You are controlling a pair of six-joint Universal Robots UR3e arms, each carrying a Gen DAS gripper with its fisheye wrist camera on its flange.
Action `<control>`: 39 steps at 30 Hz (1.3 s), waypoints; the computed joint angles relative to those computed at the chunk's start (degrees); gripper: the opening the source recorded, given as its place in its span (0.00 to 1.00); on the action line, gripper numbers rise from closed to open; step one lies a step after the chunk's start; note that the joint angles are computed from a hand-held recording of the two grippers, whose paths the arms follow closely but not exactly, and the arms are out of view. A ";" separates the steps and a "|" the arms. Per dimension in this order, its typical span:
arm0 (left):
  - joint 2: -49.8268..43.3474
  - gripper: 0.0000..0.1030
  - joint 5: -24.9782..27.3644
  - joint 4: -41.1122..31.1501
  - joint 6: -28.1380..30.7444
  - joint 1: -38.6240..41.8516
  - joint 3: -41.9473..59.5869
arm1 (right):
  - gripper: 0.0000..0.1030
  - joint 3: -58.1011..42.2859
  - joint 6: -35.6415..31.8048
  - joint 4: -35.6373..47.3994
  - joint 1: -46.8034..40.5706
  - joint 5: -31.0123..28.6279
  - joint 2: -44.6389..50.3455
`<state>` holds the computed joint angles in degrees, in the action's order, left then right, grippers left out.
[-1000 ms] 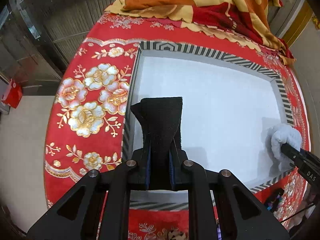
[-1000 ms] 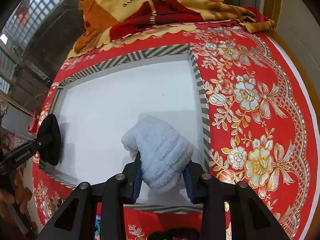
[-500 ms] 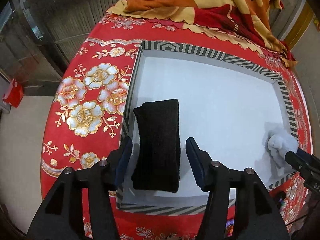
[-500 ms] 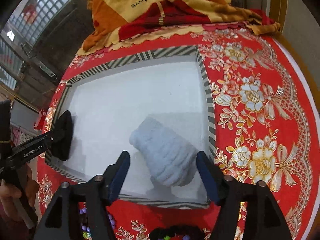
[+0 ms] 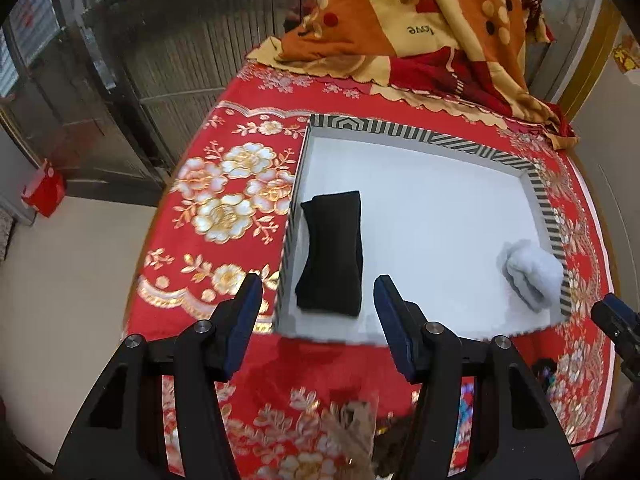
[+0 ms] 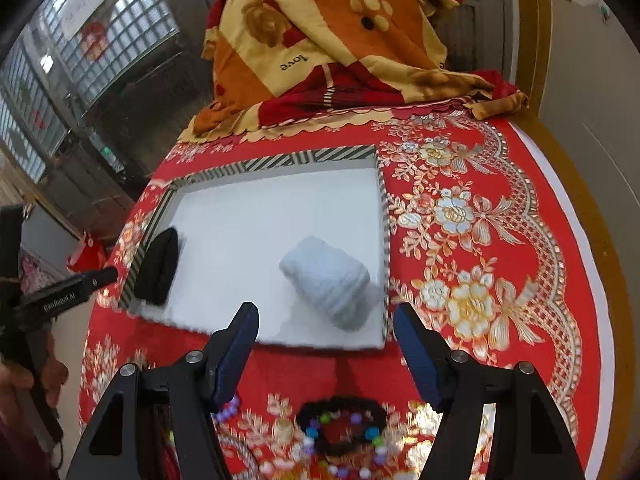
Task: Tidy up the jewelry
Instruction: 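Open both grippers to release the pouch and scrunchie in the tray, then move both grippers back over the remaining jewelry pile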
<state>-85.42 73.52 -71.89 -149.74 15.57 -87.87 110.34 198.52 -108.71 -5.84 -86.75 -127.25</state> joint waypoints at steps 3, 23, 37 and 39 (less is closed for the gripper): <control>5.55 0.56 -1.90 -1.38 2.19 2.76 -3.69 | 0.66 3.22 2.98 -2.11 3.04 -2.50 -3.79; 30.18 0.56 -7.09 -27.13 22.13 23.49 -13.77 | 0.66 4.48 8.33 13.47 11.64 -1.52 -16.89; 34.75 0.56 -8.75 -38.91 32.03 30.05 -13.12 | 0.66 5.13 18.60 12.83 24.80 -8.81 -14.60; 34.77 0.56 -8.77 -38.20 32.10 28.90 -13.37 | 0.66 5.33 19.69 11.41 26.62 -9.44 -13.51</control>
